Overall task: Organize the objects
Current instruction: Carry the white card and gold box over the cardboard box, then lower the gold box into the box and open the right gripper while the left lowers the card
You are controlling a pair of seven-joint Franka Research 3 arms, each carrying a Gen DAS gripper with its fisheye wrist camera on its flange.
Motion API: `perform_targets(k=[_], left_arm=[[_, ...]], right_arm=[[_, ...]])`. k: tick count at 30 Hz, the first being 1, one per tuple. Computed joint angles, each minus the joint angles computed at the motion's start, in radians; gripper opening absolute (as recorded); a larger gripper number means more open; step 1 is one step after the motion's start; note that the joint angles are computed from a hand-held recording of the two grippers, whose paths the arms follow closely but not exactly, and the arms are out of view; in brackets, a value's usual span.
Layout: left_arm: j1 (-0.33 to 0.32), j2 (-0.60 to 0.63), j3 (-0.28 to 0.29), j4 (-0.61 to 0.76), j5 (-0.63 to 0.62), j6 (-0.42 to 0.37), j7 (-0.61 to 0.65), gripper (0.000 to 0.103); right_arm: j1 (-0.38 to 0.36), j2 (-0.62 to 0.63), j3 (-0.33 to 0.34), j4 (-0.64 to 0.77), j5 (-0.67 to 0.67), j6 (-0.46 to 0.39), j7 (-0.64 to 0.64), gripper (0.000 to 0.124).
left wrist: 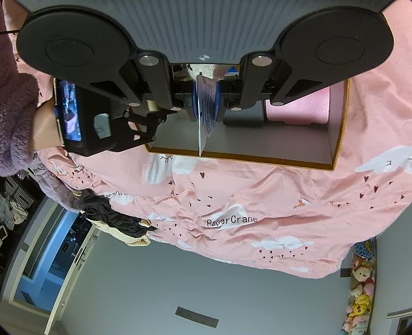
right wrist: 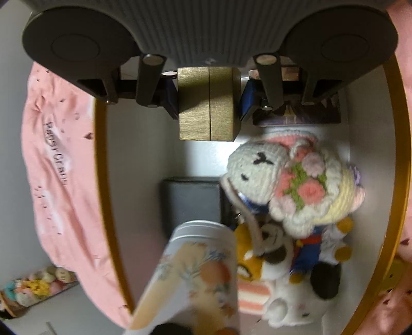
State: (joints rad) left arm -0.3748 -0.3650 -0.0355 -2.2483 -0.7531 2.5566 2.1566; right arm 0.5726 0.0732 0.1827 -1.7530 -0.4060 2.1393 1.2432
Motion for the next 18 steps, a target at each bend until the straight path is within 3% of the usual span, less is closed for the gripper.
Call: perform_targets(k=[6, 10, 15, 18], left_arm=[[0.002, 0.037, -0.010, 0.029, -0.009, -0.016, 0.006, 0.014], [0.003, 0.066, -0.026, 0.055, -0.018, -0.025, 0.018, 0.014], [0.014, 0.113, -0.047, 0.095, -0.032, -0.036, 0.016, 0.014], [0.021, 0.145, -0.069, 0.112, -0.043, -0.010, 0.006, 0.014]], right_arm=[[-0.009, 0.009, -0.003, 0.030, 0.077, -0.066, -0.103, 0.047], [-0.012, -0.003, -0.008, 0.025, 0.054, -0.051, -0.057, 0.049], [-0.039, -0.065, -0.014, -0.019, 0.097, 0.038, 0.043, 0.054], [-0.059, -0.115, -0.007, -0.071, 0.043, 0.110, 0.167, 0.054]])
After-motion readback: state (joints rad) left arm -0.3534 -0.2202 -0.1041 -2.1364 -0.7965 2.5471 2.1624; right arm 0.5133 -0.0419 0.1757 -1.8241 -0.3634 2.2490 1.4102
